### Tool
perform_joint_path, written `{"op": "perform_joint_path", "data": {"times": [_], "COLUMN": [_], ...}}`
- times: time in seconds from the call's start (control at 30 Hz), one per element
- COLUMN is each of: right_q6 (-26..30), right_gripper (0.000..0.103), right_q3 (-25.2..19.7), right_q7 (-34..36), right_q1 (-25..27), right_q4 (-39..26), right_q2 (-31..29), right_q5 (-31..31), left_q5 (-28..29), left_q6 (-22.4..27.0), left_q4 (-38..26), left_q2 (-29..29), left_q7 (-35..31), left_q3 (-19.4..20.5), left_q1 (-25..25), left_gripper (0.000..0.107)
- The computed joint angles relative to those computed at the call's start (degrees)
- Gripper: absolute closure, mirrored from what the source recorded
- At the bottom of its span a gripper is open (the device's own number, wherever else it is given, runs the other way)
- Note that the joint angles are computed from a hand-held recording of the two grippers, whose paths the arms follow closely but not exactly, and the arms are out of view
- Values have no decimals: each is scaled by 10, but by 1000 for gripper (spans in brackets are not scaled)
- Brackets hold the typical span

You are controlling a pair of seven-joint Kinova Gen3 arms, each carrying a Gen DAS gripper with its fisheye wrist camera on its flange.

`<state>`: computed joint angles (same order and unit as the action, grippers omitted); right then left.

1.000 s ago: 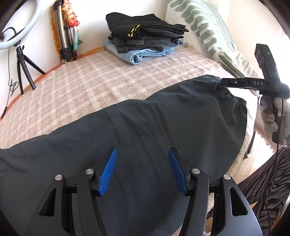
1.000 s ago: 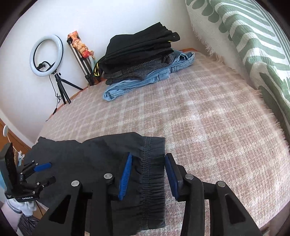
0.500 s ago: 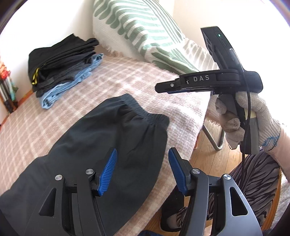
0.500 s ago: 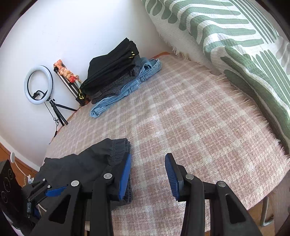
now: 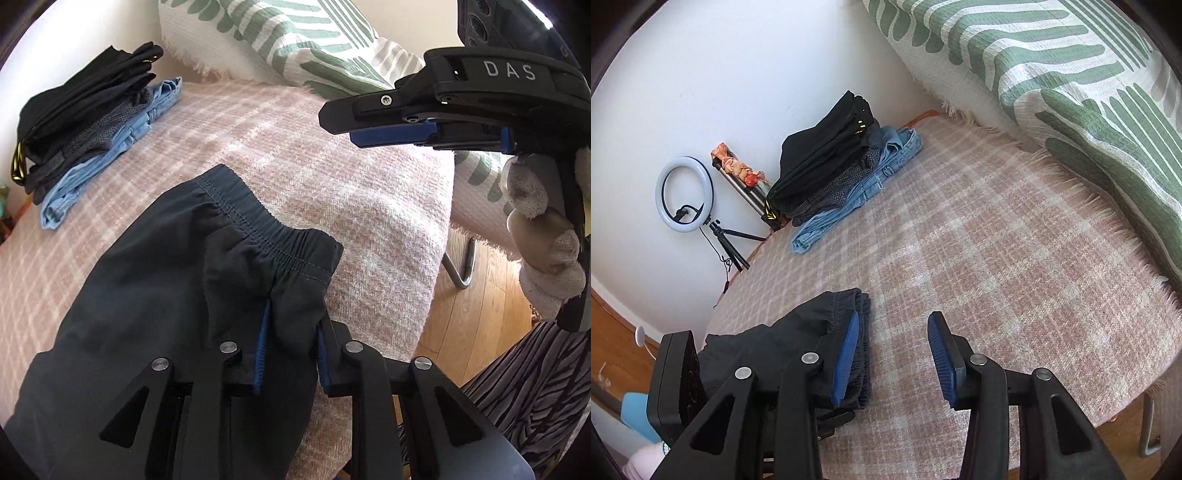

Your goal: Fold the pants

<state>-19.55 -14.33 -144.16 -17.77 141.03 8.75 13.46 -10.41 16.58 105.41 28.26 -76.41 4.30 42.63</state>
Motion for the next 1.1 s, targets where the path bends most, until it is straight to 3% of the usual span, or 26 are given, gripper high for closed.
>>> {"op": "perform_joint_path", "data": {"times": [0.17,0.27,0.33,0.4,0.5,0.57,0.63,0.67,0.7,0.77,0.83,0.9,1.03,1.1], "right_q6": [-9,-23,-34,-53,-69,-107,-154,-177,-200,-222,-207,-170,-86,-75], "right_gripper": [51,36,32,32,32,32,32,33,42,72,83,86,87,88], "right_q3": [-33,-81,-119,-137,-119,-107,-129,-137,-135,-120,-80,-65,-50,-43], "right_q7": [-85,-147,-194,-236,-290,-319,-339,-344,-343,-352,-349,-343,-291,-251], "right_q1": [34,87,129,152,139,140,179,192,195,183,138,106,50,29], "right_q4": [-23,-42,-55,-67,-81,-81,-83,-83,-80,-81,-80,-83,-89,-84], "right_q2": [33,64,90,116,135,157,196,216,232,239,212,183,115,90], "right_q5": [97,166,210,257,304,330,366,375,376,381,369,352,306,265], "left_q5": [62,86,98,108,116,117,119,119,120,122,122,131,155,173], "left_q6": [-71,-109,-126,-141,-159,-160,-161,-164,-166,-168,-148,-127,-126,-123], "left_q4": [54,82,93,103,112,112,114,116,117,119,113,116,174,207], "left_q2": [-26,-41,-45,-52,-62,-63,-64,-64,-65,-62,-59,-68,-134,-177], "left_q7": [-28,-39,-44,-48,-52,-56,-60,-62,-62,-63,-66,-72,-107,-116], "left_q3": [74,87,97,105,110,122,126,130,130,134,163,195,259,255], "left_q1": [-84,-100,-110,-115,-119,-133,-139,-143,-143,-147,-175,-209,-297,-328], "left_gripper": [99,100,100,100,100,100,100,100,100,100,100,99,77,77]}}
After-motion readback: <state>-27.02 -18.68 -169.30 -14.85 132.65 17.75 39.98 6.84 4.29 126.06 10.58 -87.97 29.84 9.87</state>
